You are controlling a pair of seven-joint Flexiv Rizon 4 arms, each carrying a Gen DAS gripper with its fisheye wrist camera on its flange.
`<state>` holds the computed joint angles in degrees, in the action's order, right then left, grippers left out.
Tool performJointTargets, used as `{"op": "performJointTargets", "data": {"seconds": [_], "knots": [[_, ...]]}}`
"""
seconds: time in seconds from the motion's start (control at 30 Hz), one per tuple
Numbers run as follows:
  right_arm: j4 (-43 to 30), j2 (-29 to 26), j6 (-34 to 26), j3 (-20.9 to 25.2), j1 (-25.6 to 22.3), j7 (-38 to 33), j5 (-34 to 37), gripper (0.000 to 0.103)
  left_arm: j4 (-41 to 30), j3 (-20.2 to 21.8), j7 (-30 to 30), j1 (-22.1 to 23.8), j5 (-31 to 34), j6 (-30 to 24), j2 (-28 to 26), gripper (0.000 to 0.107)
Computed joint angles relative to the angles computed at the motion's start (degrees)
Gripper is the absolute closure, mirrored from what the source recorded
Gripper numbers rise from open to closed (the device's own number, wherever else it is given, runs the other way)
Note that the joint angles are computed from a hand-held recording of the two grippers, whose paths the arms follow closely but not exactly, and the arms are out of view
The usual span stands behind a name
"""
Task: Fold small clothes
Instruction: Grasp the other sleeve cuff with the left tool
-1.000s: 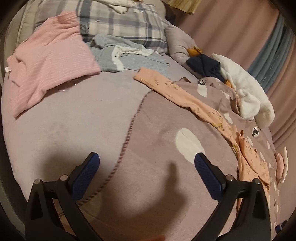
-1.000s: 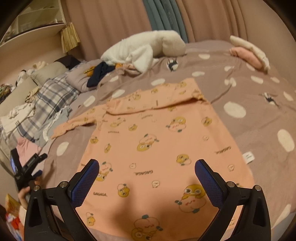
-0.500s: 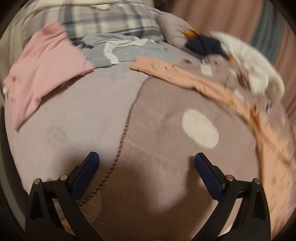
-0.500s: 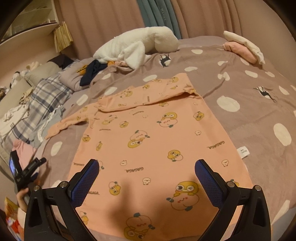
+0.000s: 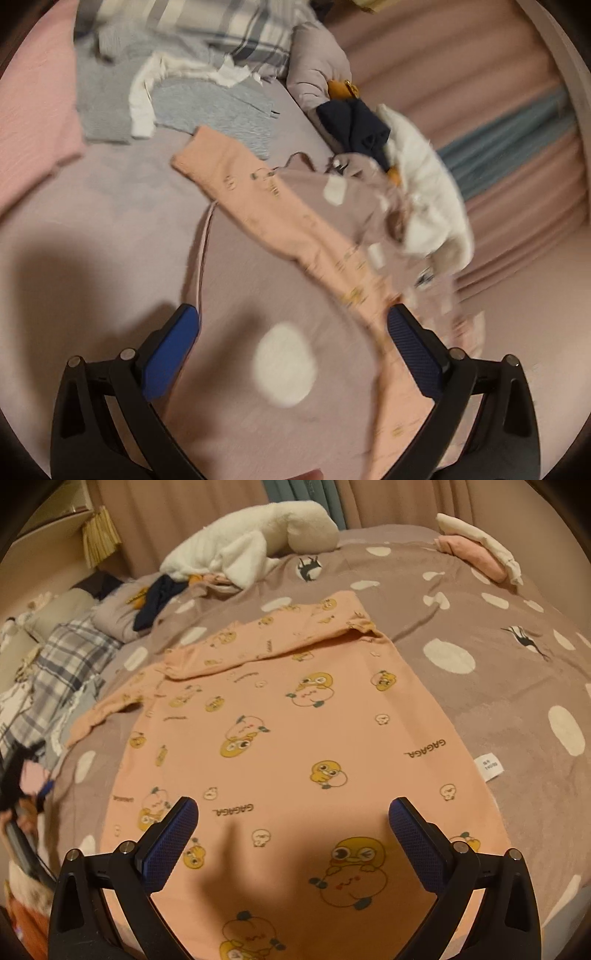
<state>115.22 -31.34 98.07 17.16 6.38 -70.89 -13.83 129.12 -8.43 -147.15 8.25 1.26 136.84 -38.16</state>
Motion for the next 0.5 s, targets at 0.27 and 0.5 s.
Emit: {"op": "performJointTargets", "data": {"seconds": [0.27, 0.5], "knots": [[-2.86, -2.99, -2.39, 10.72, -7.98, -4.51, -3.04, 0.000, -4.51, -1.22, -8.08, 4.44, 0.05, 2.35, -4.13, 0.011], [-4.02, -2.79, -3.34, 5.93, -3.37, -6.19, -1.63, 0.000, -6.96, -1.54, -11.65, 8.23, 0.98, 0.47, -5.59, 0.023]]}}
